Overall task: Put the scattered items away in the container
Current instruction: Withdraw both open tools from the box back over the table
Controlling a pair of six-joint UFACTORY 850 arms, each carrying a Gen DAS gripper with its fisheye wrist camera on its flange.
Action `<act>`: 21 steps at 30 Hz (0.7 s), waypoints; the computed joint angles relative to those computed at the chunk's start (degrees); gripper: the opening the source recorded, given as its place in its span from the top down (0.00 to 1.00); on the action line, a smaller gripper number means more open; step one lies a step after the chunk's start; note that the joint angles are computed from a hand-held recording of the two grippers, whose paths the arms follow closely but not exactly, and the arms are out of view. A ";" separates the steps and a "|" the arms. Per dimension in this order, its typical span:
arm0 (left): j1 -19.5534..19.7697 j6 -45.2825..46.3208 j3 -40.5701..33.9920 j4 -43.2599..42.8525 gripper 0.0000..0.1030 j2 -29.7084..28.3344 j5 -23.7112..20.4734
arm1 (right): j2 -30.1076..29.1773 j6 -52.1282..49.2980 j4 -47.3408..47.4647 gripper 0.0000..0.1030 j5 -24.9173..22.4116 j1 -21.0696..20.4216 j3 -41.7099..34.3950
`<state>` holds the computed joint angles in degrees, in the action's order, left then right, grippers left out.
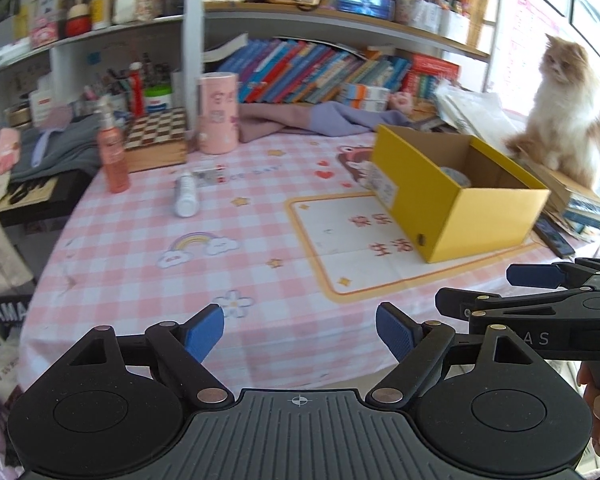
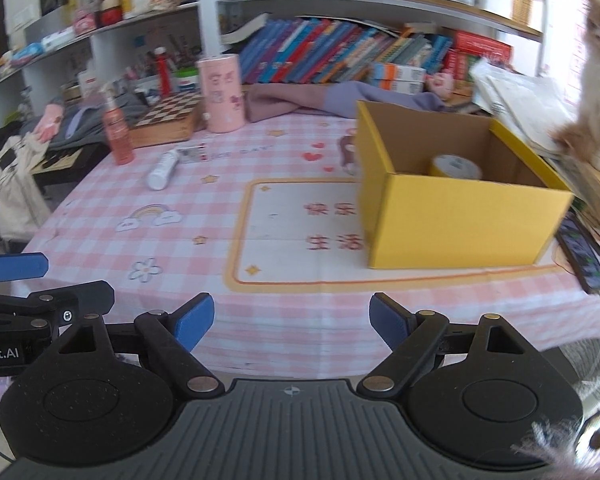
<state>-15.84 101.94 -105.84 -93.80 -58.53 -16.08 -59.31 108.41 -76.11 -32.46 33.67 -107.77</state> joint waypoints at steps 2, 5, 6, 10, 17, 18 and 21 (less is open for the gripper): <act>0.55 -0.14 0.09 -0.80 0.17 0.03 0.71 | -1.56 -3.58 1.67 0.18 0.94 0.04 -2.92; 1.26 -0.70 0.25 -1.54 0.16 0.10 1.86 | -4.00 -9.48 4.80 0.18 2.22 0.05 -7.43; 1.46 -1.83 0.02 -0.82 0.16 -0.02 2.18 | -4.78 -11.37 5.91 0.18 2.51 0.06 -8.88; 1.91 -5.16 -0.88 1.37 0.16 -0.53 3.23 | -7.50 -17.18 9.72 0.18 3.04 -0.08 -13.90; 2.00 -13.22 -4.69 8.22 0.16 -2.70 4.63 | -11.08 -24.44 14.56 0.18 3.93 -0.97 -20.21; 1.93 -16.12 -5.74 10.96 0.16 -3.29 4.74 | -11.60 -25.50 15.41 0.18 4.01 -1.15 -21.10; 1.68 -26.79 -9.65 21.47 0.16 -5.53 4.66 | -13.44 -28.78 18.30 0.18 3.96 -1.86 -24.21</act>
